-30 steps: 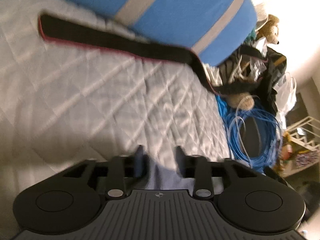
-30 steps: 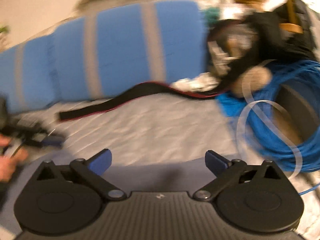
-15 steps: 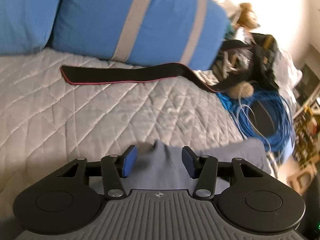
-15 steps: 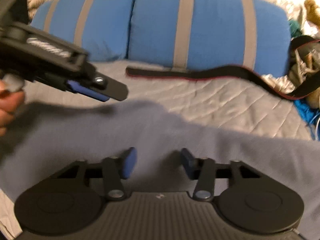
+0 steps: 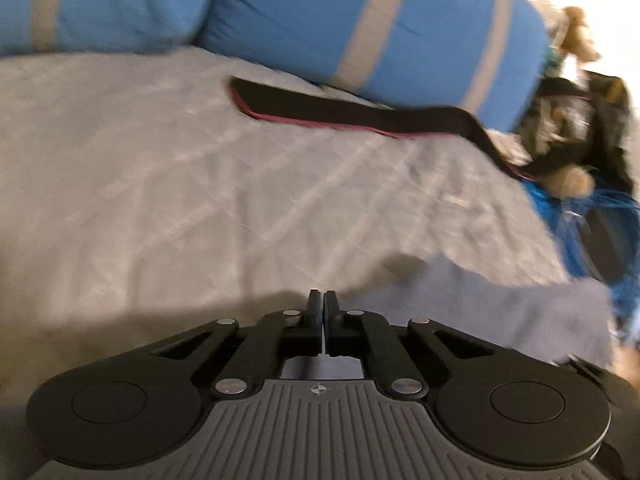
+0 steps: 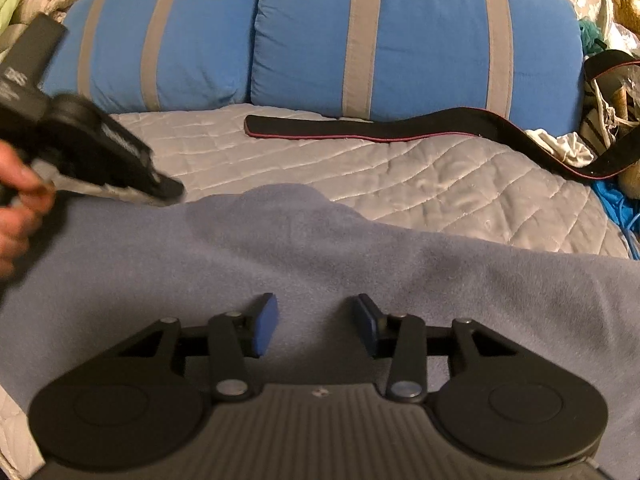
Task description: Fold clothes
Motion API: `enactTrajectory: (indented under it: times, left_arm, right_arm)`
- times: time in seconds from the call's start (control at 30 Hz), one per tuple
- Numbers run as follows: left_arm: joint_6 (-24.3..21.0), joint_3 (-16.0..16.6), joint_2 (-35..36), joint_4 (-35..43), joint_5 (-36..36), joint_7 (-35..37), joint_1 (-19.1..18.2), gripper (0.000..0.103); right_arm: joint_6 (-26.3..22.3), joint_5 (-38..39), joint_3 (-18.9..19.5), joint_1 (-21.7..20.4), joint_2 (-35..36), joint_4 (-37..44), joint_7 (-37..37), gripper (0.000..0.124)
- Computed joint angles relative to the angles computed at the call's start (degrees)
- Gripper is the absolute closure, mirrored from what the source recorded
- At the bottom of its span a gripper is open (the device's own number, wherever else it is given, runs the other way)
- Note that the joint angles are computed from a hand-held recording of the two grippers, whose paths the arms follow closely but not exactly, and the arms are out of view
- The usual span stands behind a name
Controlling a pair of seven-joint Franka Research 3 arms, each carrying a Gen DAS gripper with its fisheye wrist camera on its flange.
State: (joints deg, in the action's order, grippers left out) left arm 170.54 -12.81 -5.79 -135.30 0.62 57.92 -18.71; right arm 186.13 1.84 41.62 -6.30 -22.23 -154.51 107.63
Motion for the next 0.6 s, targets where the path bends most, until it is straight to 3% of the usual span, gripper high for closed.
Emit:
enactTrajectory:
  times: [0.07, 0.13, 0.2, 0.3, 0.33, 0.4, 0.6]
  left_arm:
    - [-1.5, -2.7, -1.6, 0.1, 12.0, -11.4, 4.5, 0.095]
    - [3.6, -1.7, -5.4, -3.4, 13.6, -11.5, 4.5, 0.089]
    - [6.5, -1.3, -10.2, -6.8, 14.4, -12.7, 5.0, 0.063]
    - [6.0, -2.5, -18.8, -10.6, 17.0, -15.1, 8.6, 0.046]
    - [4.4, -2.8, -21.2, -11.1, 17.6, -15.6, 9.5, 0.044]
    - [-0.9, -0.3, -26.2, -12.5, 17.3, -14.0, 7.9, 0.04]
    - [-15.2, 4.0, -41.1, -17.0, 14.8, -10.1, 6.4, 0.036]
  right_arm:
    - [0.5, 0.4, -0.9, 1.0, 0.1, -0.2, 0.1, 0.072]
    - [1.1, 0.9, -2.1, 2.3, 0.3, -0.6, -0.3, 0.068]
    - [1.2, 1.7, -4.8, 5.3, 0.8, -0.7, -1.2, 0.062]
    - [1.7, 3.6, -12.0, 13.0, 1.7, -1.1, -2.8, 0.034]
    - [1.7, 4.3, -13.5, 14.6, 1.7, -1.2, -3.2, 0.027]
    - [1.3, 5.5, -14.9, 16.3, 1.3, -1.4, -3.9, 0.021]
    - [0.7, 7.7, -18.8, 21.0, 0.7, -2.0, -5.7, 0.021]
